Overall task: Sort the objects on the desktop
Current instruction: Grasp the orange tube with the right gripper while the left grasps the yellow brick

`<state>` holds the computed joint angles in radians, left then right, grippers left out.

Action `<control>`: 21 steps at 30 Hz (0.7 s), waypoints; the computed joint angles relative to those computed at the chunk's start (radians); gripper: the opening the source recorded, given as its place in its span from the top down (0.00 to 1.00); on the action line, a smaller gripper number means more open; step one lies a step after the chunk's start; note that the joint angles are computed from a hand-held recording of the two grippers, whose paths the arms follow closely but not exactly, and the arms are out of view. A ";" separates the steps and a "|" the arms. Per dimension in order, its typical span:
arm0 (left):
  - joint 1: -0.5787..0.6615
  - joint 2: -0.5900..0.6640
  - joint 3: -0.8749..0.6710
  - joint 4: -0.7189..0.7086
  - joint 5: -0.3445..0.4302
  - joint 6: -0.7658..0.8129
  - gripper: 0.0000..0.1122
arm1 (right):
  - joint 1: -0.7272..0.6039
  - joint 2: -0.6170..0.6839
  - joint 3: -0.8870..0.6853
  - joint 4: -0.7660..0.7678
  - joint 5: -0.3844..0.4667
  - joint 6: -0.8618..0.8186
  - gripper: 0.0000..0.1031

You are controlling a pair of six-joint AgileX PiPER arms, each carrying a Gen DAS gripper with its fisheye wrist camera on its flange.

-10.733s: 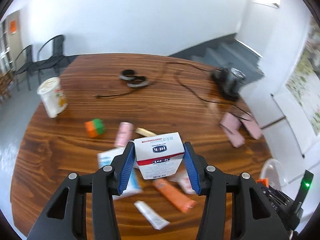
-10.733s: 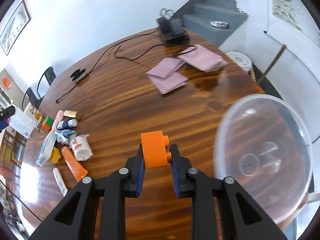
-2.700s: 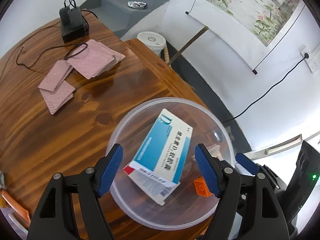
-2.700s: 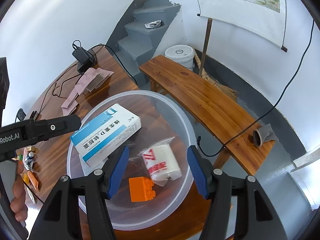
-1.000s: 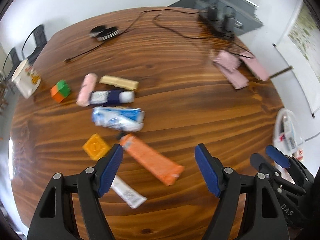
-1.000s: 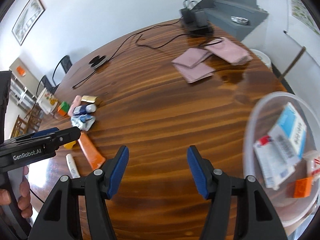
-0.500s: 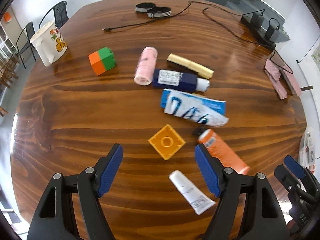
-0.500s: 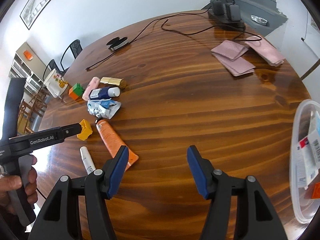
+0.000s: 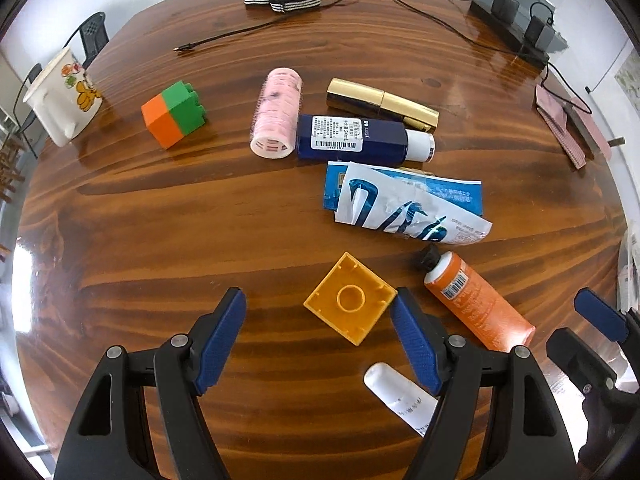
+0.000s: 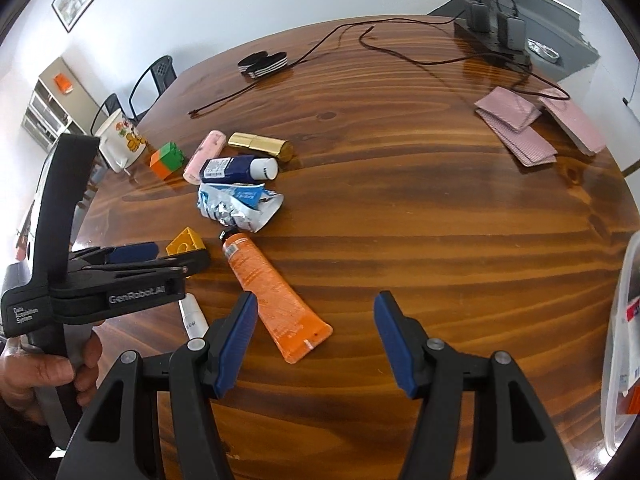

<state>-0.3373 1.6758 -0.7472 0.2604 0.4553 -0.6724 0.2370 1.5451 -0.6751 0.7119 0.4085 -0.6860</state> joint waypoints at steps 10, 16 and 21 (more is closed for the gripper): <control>0.006 0.015 0.026 0.067 -0.066 -0.025 0.36 | 0.073 0.051 -0.035 -0.064 -0.019 0.089 0.37; 0.016 -0.002 0.042 0.088 -0.101 -0.006 0.64 | 0.109 0.081 -0.052 -0.070 -0.025 0.104 0.37; 0.083 -0.009 0.045 -0.066 -0.126 0.192 0.68 | 0.127 0.097 -0.060 -0.076 -0.033 0.118 0.37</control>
